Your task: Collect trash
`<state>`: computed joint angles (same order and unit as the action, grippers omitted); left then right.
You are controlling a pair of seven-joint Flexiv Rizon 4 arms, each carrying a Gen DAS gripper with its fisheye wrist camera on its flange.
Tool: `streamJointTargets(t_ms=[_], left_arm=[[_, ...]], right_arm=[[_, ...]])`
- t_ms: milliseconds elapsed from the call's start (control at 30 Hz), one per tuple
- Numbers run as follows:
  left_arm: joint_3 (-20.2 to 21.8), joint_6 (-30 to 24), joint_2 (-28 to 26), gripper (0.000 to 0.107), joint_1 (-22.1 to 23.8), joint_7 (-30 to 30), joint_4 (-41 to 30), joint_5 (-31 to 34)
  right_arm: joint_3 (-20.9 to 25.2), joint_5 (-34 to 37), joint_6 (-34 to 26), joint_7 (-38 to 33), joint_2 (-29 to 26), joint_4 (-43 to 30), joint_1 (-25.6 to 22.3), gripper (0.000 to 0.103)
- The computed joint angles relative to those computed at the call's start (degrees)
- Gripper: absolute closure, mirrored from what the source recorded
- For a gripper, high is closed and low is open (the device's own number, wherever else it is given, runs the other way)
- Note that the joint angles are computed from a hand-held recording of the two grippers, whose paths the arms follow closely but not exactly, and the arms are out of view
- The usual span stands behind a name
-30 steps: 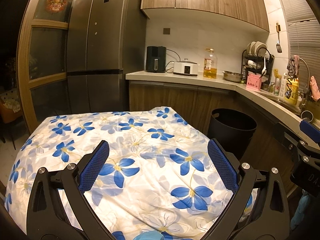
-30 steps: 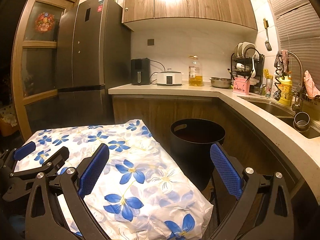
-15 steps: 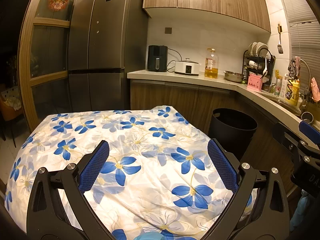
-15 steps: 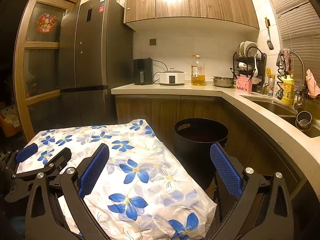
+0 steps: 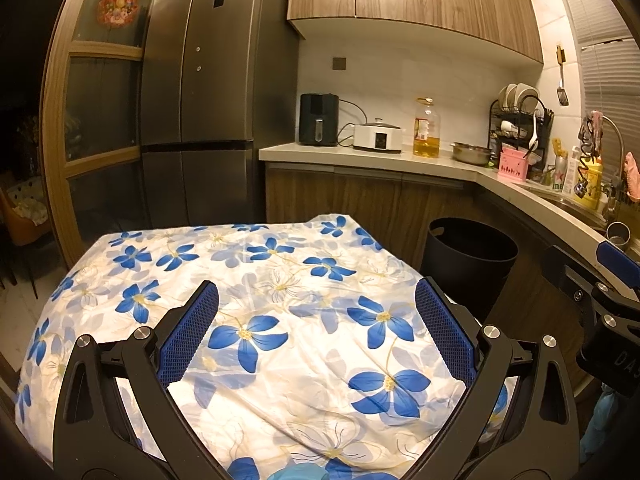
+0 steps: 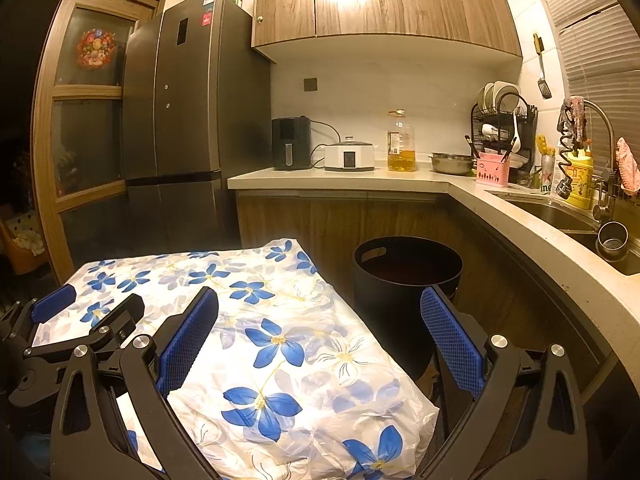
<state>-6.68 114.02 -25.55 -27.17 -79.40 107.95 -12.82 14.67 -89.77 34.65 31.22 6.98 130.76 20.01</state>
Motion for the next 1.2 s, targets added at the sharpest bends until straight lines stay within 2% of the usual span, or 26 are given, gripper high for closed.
streamJointTargets(t_ms=[1200], left_arm=[[1.0, 0.6, 0.9, 0.01, -1.4, 1.2, 0.4, -1.8]], right_arm=[[0.2, 0.3, -0.4, 0.0, 0.4, 0.1, -0.1, 0.006]])
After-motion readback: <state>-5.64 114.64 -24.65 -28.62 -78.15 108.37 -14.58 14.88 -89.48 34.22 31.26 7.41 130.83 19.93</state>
